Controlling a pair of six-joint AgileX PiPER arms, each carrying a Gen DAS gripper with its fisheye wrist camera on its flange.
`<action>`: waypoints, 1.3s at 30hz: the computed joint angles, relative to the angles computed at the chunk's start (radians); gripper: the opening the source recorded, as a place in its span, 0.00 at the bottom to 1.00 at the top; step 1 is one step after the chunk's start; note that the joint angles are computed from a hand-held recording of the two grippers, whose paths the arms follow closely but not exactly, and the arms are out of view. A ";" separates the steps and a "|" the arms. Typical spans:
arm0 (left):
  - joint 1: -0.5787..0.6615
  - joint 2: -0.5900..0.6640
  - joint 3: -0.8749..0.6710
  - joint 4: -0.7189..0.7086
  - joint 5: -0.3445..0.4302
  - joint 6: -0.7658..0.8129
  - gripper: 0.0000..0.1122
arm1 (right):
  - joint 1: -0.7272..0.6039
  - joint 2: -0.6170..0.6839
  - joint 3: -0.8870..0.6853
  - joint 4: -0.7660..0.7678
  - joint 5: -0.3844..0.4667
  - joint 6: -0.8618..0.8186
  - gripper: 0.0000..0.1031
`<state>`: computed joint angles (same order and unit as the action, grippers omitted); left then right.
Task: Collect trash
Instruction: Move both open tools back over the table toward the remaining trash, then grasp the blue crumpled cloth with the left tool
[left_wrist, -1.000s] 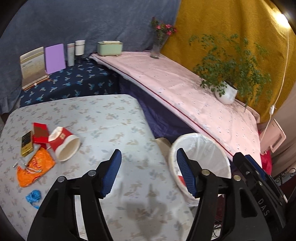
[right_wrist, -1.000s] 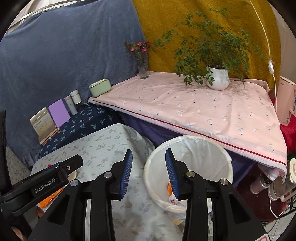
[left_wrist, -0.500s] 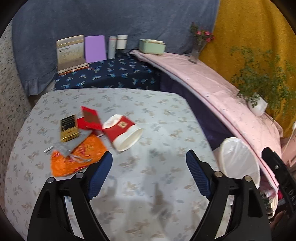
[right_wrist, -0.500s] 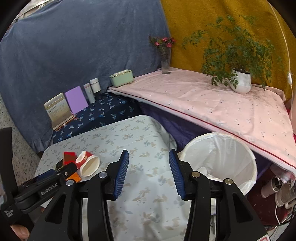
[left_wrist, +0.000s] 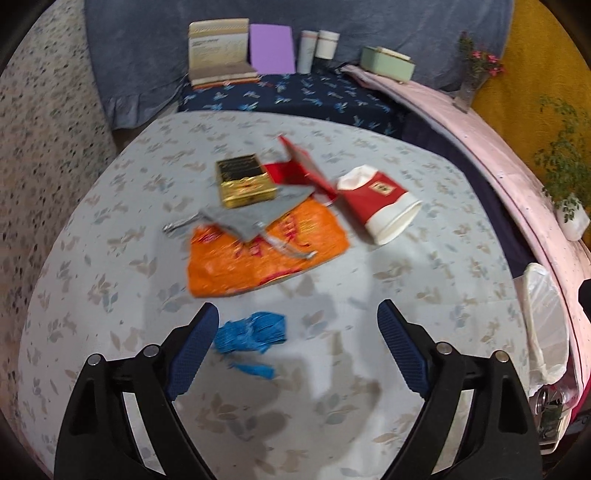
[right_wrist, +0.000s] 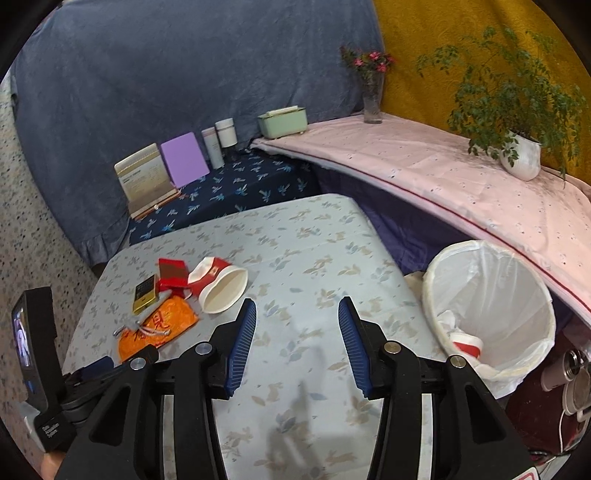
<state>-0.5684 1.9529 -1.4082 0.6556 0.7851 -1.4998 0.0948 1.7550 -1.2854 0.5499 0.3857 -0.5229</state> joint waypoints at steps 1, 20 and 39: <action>0.006 -0.003 0.017 -0.005 -0.005 -0.006 0.74 | 0.011 0.003 0.005 -0.005 -0.003 0.006 0.44; 0.099 0.009 0.139 -0.141 -0.165 0.077 0.47 | 0.156 0.079 0.003 -0.189 -0.028 0.181 0.44; 0.116 -0.106 0.212 -0.106 -0.219 0.080 0.16 | 0.211 0.185 -0.131 -0.248 0.030 0.263 0.44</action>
